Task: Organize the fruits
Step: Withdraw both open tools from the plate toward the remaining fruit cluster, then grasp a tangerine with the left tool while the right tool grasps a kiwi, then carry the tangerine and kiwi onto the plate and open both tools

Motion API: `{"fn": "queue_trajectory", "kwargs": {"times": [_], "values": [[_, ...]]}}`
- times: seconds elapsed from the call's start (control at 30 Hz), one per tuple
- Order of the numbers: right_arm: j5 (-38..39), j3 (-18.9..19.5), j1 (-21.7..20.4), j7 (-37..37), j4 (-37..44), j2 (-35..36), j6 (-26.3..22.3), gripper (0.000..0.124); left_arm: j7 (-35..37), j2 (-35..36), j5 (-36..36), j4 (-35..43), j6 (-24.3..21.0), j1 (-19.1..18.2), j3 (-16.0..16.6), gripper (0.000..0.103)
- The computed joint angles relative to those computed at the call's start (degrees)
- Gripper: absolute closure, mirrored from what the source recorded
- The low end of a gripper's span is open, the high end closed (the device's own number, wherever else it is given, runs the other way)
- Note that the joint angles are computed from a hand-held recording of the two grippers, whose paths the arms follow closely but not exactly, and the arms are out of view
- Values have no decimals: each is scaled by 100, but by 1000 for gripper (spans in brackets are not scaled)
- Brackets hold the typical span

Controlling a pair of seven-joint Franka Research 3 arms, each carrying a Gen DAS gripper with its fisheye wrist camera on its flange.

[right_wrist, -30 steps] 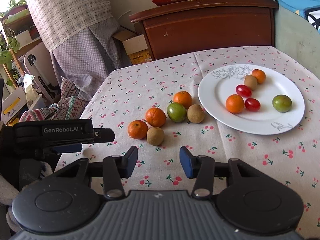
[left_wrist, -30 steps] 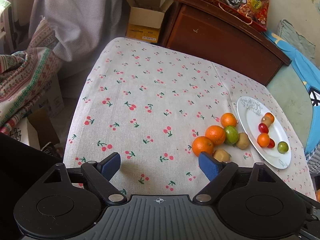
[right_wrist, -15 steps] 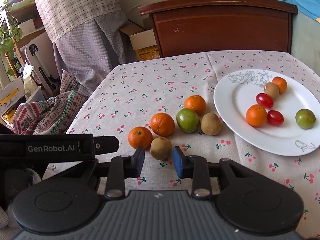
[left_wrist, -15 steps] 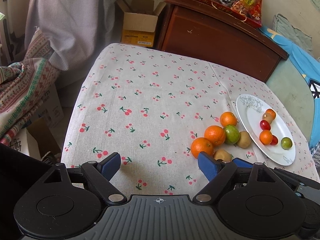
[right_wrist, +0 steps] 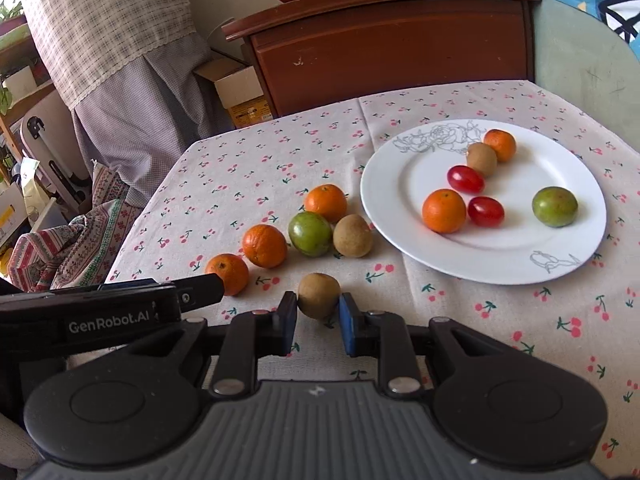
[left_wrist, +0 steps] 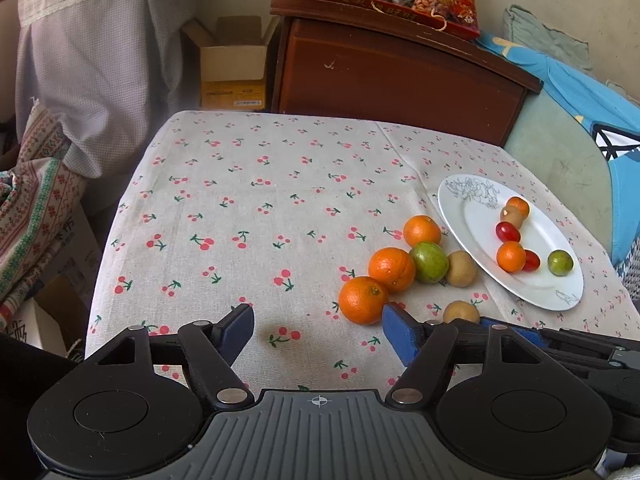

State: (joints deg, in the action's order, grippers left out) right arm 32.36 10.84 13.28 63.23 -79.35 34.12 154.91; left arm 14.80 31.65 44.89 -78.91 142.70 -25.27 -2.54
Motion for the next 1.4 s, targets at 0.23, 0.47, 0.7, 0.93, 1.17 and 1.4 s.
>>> {"fn": "queue_trajectory", "kwargs": {"times": [0.23,0.47,0.7,0.93,1.17,1.4], "values": [[-39,-81,-7,260,-33,1,74,101,358,373,-47,480,-100,-68,16,45],[-44,-48,-26,324,-16,32,142,97,508,528,47,689,-156,-200,146,59],[-33,-29,-45,307,-34,18,130,99,576,556,53,700,-37,-220,168,75],[165,68,-166,204,-39,-61,274,99,333,430,106,570,178,-217,208,75],[177,-24,-268,235,531,57,137,99,441,505,-69,852,621,-82,124,75],[-301,-281,-321,477,1877,698,-667,99,1311,1229,-947,2055,564,89,-78,75]]}}
